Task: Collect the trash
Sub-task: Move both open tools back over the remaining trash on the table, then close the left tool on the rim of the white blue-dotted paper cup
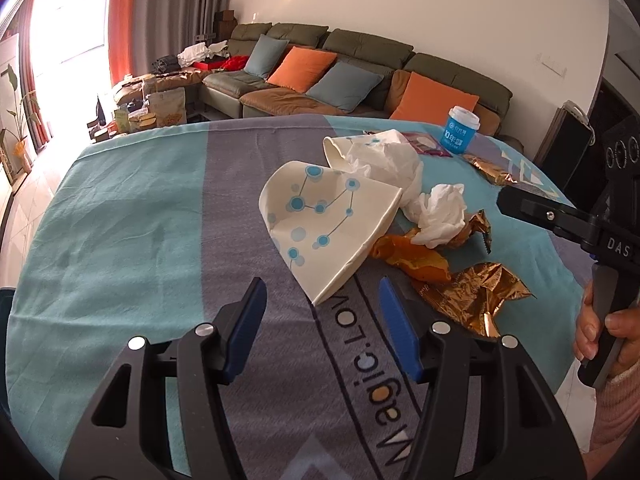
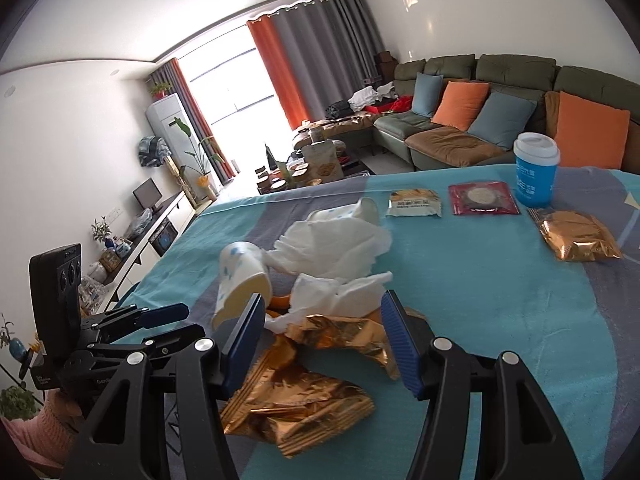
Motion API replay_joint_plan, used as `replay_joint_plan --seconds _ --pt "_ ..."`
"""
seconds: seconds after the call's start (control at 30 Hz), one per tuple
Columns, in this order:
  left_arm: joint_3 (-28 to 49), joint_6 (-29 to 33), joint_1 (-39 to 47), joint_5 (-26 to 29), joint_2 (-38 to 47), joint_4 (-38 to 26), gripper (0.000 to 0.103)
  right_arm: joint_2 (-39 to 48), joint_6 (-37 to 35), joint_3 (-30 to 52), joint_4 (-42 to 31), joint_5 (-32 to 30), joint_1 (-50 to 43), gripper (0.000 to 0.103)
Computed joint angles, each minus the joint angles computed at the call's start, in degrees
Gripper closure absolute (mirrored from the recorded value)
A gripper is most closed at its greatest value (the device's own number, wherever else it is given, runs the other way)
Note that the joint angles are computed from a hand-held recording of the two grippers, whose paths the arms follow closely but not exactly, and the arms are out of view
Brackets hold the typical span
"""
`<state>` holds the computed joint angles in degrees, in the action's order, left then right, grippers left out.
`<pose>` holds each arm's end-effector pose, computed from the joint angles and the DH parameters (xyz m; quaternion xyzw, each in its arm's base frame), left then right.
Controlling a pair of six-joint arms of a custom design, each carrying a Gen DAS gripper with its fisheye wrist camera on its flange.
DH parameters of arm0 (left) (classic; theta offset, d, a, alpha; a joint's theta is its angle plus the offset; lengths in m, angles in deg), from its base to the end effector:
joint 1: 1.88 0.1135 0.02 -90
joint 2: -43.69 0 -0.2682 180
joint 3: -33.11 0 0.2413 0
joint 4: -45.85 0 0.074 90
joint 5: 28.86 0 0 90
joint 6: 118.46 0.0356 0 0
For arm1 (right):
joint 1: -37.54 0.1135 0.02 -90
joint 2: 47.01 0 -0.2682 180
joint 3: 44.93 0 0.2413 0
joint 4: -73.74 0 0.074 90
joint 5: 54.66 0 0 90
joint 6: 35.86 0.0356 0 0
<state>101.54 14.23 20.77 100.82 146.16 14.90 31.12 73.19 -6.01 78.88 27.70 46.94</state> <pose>0.3048 0.1025 0.1484 0.2321 0.8915 -0.1690 0.3503 0.2383 0.0442 0.1622 0.0430 0.8808 0.1720 0.4391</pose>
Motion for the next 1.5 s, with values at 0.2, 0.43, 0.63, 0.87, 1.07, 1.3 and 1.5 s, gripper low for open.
replay_joint_plan --seconds 0.2,0.43,0.63,0.87,1.07,1.3,1.5 --pt "2.48 -3.64 -2.95 -3.55 3.15 -0.04 0.051 0.92 -1.42 -2.21 1.56 -3.16 -3.92 0.040" --pt "4.47 -5.84 -4.50 -5.31 5.35 0.31 0.066 3.06 -1.93 -1.96 2.06 -6.64 -6.28 0.033" --pt "5.29 -6.67 -4.72 -6.11 6.38 0.36 0.082 5.18 -2.71 -1.06 1.91 -8.10 -6.49 0.034" --pt "4.01 -5.73 -3.42 -5.02 5.23 1.00 0.091 4.85 -3.53 -1.28 1.54 -8.09 -6.55 0.046" --pt "4.01 -4.44 -0.96 -2.78 4.10 -0.43 0.096 2.66 -4.87 -1.86 0.28 -7.10 -5.87 0.059" --pt "3.28 -2.45 1.40 -0.65 2.23 -1.62 0.097 -1.26 -5.78 -2.24 -2.47 -8.00 -6.22 0.065" --pt "2.75 -1.98 3.04 0.35 1.16 -1.54 0.098 -1.26 -5.45 0.08 -3.56 -10.16 -7.99 0.054"
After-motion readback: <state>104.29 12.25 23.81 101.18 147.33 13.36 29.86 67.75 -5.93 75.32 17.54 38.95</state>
